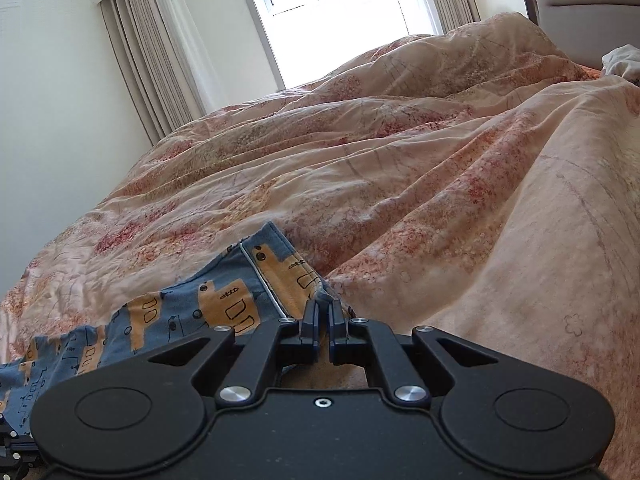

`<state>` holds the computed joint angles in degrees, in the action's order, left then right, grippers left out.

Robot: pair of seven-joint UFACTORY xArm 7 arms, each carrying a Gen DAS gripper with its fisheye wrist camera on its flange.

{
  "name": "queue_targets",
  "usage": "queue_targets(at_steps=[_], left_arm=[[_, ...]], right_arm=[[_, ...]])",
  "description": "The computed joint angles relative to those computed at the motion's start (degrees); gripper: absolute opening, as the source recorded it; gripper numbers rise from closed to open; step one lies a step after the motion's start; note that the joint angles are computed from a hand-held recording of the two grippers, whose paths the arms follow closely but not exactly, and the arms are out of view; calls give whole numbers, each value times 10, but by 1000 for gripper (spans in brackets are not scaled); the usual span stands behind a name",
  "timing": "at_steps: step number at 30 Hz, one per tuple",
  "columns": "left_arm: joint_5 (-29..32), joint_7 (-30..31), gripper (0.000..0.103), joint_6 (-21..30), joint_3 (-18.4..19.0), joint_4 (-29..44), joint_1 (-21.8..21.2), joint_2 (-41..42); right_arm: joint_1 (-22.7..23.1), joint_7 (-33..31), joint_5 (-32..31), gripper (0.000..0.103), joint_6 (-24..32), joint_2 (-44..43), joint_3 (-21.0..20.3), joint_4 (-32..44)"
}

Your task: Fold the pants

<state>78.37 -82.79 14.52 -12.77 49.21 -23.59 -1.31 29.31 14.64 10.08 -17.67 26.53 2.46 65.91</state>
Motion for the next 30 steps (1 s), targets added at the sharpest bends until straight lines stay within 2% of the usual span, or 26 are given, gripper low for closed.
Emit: queue_targets(at_steps=[1, 2, 4, 5, 6, 7, 8, 10, 11, 12, 14, 20, 22, 26, 30], left_arm=[[-7, -3, 39, 19, -3, -2, -3, -7], [-8, -10, 55, 32, -6, -5, -4, -14], [-20, -18, 64, 53, -10, -13, -4, -29], [-32, -18, 66, 60, -11, -17, -2, -36], [-47, -22, 72, 72, -14, -24, 0, -48], [-56, -32, 82, 87, -18, -30, 2, -59], [-61, -44, 92, 104, -24, -36, 5, -71], [-63, -68, 97, 140, -37, -52, 13, -100], [-67, -76, 98, 162, -45, -63, 16, -119], [-73, -78, 100, 179, -52, -71, 19, -133], [-95, -79, 103, 218, -65, -93, 26, -172], [-170, -77, 103, 258, -77, -179, 55, -302], [-200, -68, 103, 276, -76, -209, 67, -341], [-255, -37, 103, 323, -76, -269, 86, -428], [-322, 8, 103, 377, -65, -344, 84, -558]], right_arm=[[7, -3, 2, 6, 1, 0, -6, 1], [35, -13, 16, 10, 9, 0, -32, 4], [121, -40, 59, 25, 26, 0, -117, 9], [152, -52, 70, 40, 28, -1, -147, 9], [185, -63, 86, 58, 30, 0, -179, 9], [212, -72, 99, 65, 30, -1, -203, 8], [231, -83, 107, 74, 28, -3, -219, 7], [250, -105, 115, 82, 32, -10, -229, 8], [268, -116, 121, 91, 37, -11, -242, 12], [273, -122, 121, 96, 35, -13, -242, 15], [258, -135, 109, 102, 28, -20, -212, 23], [212, -140, 45, 102, 69, 1, -118, 107], [220, -133, 19, 102, 94, 25, -108, 154], [207, -138, -39, 102, 164, 101, -51, 284], [201, -151, -85, 102, 237, 190, 2, 434]])
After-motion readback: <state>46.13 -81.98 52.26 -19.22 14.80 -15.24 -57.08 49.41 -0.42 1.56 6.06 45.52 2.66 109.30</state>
